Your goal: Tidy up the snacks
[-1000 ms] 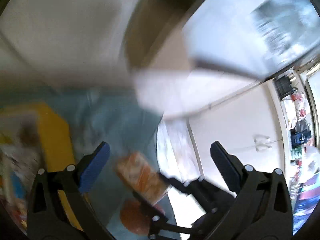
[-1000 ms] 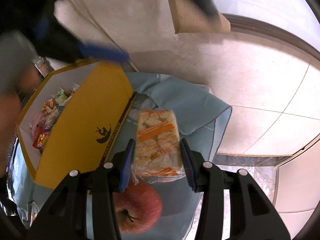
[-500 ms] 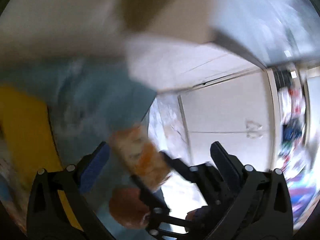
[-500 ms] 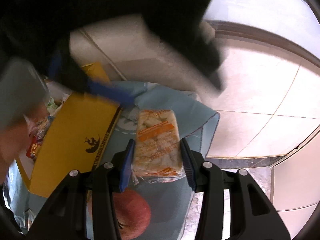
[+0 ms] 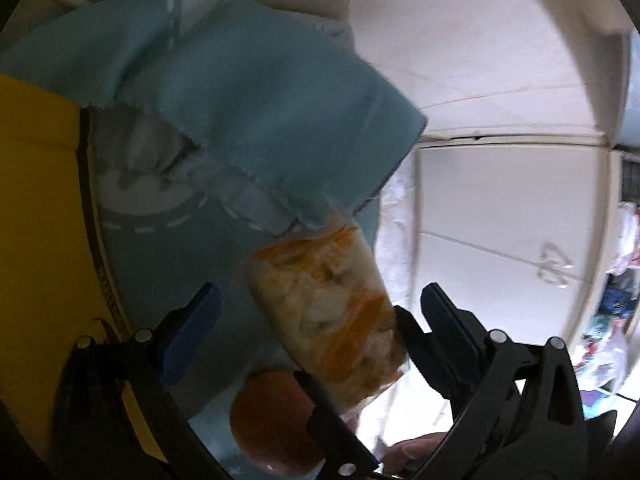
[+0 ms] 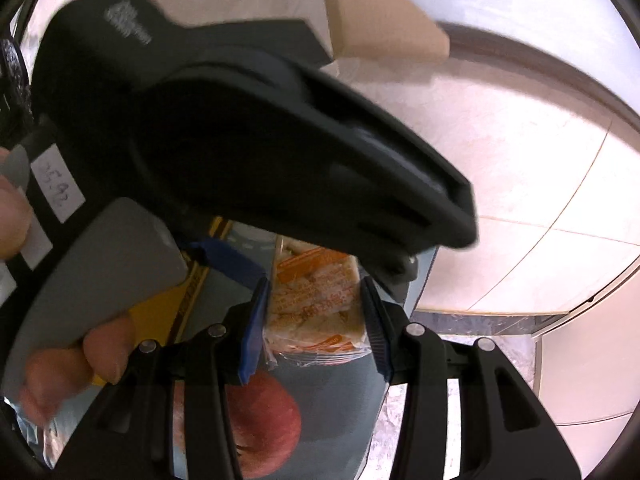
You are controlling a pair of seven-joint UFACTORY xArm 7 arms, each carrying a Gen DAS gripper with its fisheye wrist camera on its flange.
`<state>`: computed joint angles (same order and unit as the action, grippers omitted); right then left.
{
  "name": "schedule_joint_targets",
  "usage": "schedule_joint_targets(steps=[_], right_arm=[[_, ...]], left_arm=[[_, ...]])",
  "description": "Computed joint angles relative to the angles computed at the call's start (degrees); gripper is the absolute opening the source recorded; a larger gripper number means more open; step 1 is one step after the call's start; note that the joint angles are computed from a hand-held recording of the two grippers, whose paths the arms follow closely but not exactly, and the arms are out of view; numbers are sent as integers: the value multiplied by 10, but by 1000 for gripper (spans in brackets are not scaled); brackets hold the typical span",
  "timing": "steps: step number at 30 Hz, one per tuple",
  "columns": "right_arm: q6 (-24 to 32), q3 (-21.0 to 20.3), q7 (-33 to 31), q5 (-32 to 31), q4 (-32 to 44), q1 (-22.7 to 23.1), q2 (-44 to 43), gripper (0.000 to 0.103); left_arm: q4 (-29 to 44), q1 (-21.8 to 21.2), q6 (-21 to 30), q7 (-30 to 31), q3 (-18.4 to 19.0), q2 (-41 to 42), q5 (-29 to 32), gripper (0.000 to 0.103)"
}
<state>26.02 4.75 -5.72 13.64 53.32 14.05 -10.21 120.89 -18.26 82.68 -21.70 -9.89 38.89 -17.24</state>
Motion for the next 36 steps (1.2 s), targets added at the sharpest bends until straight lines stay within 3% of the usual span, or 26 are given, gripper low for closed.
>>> schedule_joint_targets(steps=[3,8,10,12,14,21,24,26,28,29,30,34,35,36], right_arm=[[0,-7,-15,22,-4,4,0,45],[0,-18,-42,56,-9,2,-7,46],[-3,-18,-42,57,-12,0,-8,46],[-2,-17,-43,59,-15,-1,-9,46],[-4,-14,-41,55,-18,-1,-8,45],[0,-14,-32,53,-18,-3,-15,46],[0,-20,-45,68,-18,1,-17,46],[-5,-36,-75,127,-27,14,-19,46],[-2,-52,-95,198,-27,24,-21,46],[-6,-52,-97,216,-28,24,-21,46],[-2,-57,-105,246,-26,28,-19,46],[0,-45,-122,276,-25,27,-17,46],[2,-44,-120,278,-24,25,-20,46],[-4,-42,-115,279,-27,23,-24,46]], left_arm=[[39,3,35,-21,-4,31,-14,101],[10,28,13,-9,-13,15,-54,99],[-24,29,-28,-8,-6,-14,-53,90],[-28,26,-43,-2,-2,-23,-40,53],[-39,13,-60,1,4,-36,-15,47],[-139,43,-110,42,-5,-90,-52,39],[-89,32,-97,28,-4,-65,-40,38],[-74,33,-86,17,-2,-59,-42,38],[-85,38,-91,18,-4,-69,-48,62],[-88,43,-97,14,-7,-68,-63,91],[-105,52,-113,11,-12,-75,-87,98],[-109,50,-122,9,-11,-76,-88,97],[-120,49,-132,18,-12,-82,-87,90],[-127,53,-123,24,-11,-92,-85,69]])
